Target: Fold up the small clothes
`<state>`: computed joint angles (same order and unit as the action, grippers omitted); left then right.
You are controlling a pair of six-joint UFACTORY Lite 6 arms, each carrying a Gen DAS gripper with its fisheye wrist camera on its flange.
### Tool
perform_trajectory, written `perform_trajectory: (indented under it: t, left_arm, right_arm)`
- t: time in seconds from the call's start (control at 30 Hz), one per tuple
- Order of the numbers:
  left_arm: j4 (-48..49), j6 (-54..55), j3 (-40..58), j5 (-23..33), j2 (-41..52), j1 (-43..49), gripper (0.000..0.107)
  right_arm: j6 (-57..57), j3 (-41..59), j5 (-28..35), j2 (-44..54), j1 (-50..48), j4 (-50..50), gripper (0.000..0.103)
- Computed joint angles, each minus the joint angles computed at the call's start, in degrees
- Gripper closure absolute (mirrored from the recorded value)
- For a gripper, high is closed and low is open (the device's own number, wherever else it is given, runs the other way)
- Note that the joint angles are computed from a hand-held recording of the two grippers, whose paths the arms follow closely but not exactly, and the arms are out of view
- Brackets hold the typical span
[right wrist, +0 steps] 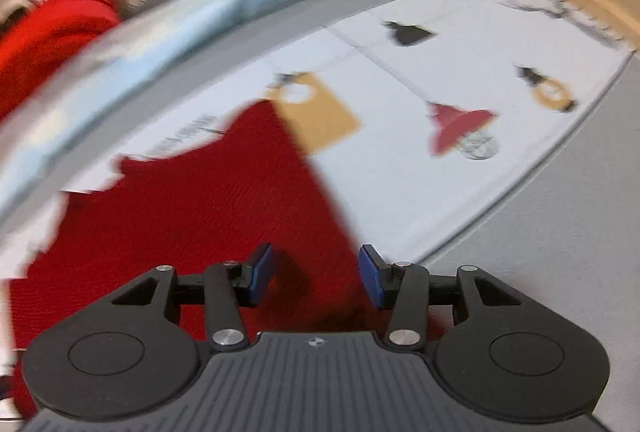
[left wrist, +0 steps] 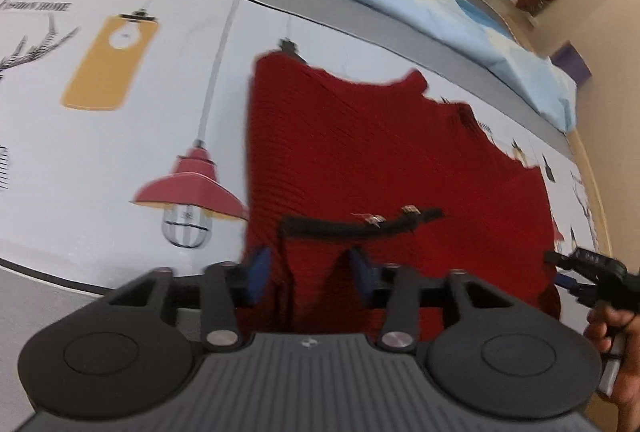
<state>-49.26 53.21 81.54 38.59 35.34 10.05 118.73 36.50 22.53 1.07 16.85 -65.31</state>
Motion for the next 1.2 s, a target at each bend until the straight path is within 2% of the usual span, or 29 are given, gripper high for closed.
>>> perform_trajectory:
  t: [0.03,0.07,0.13,0.23,0.33,0.37,0.43,0.47,0.53,0.6,0.67,0.7,0.73,0.8,0.87,0.97,1.03,1.1,1.2]
  left_arm:
    - [0.06,1.46,-1.95,-2.76,-1.78,-1.07,0.103]
    - [-0.62,4.09,-3.84,-5.72,-3.81,-2.08,0.106]
    - [-7.51,10.99,-6.55,-9.30,-7.57,-1.79,0.106]
    - [-14.30,15.25,-6.97,-9.39,-9.50,0.06,0.106]
    - [-9.93,11.44,-7.64,-10.85,-9.22,-1.50,0.102]
    - [-6.51,8.46,-7.61,-11.09,-8.96,-2.20,0.097]
    - [-6.40,9.70,-9.87,-12.87,-10.86,-3.50,0.095]
    - [-8.36,12.54,-11.03,-13.30,-12.14,-3.85,0.095]
    - [-13.12,18.26,-12.73,-11.28,-13.81,-3.55,0.093]
    - [-11.75,18.14,-12.89,-10.55,-13.10,-3.82,0.091]
    - [-1.47,10.12,-12.67,-15.15,-10.11,-5.83,0.090]
    - [3.91,5.46,-13.19,-17.88,-9.02,-6.53,0.086]
    - [6.90,2.38,-13.68,-18.59,-9.43,-6.41,0.077]
    - [6.79,1.45,-13.98,-17.11,-11.55,-5.59,0.077]
    - [0.31,7.87,-16.52,-15.86,-17.06,-4.39,0.075]
    - [-7.25,14.73,-21.91,-15.72,-26.58,-3.21,0.075]
    - [-4.14,10.42,-25.15,-16.43,-33.70,-2.93,0.075]
    - [0.40,3.81,-28.16,-12.61,-42.70,-0.72,0.073]
    - [2.12,4.30,-33.79,-3.31,-58.52,6.14,0.068]
  right_arm:
    - [1.64,-1.78,-3.60,-1.00,-2.82,0.25,0.052]
    - [3.58,-3.12,-4.81,-2.53,-4.01,0.03,0.050]
    - [4.29,-2.83,-0.92,-4.86,-1.80,-0.99,0.051]
    - [12.60,-3.63,3.67,-8.88,3.19,-11.60,0.051]
    - [17.38,-4.55,-0.64,-9.94,3.17,-19.26,0.050]
    - [16.46,-4.06,-2.91,-8.77,2.58,-19.21,0.048]
    - [7.88,-2.73,-7.40,-4.69,0.19,-11.93,0.048]
    - [3.30,-2.45,-6.68,-3.30,0.08,-7.17,0.049]
    - [-3.75,-0.52,-0.82,-1.22,2.24,-1.98,0.053]
    - [-8.80,1.19,3.44,-0.29,2.47,2.81,0.052]
    - [-8.39,-0.30,0.12,-1.59,-0.59,3.67,0.052]
    - [-8.34,-0.79,-1.54,-1.89,-1.78,4.32,0.052]
    - [-9.03,-0.85,-2.50,-1.75,-2.19,5.04,0.052]
    - [-12.22,0.10,-1.40,-1.06,-1.20,6.98,0.052]
    - [-13.78,0.01,0.20,-1.96,-0.52,8.51,0.052]
    - [-13.19,-0.26,7.82,-8.23,4.09,8.38,0.052]
    - [-13.67,-0.17,13.49,-14.59,8.18,8.74,0.052]
    - [-12.51,-0.65,22.48,-24.43,16.08,8.56,0.051]
    - [-12.71,0.50,40.47,-38.09,33.33,8.04,0.050]
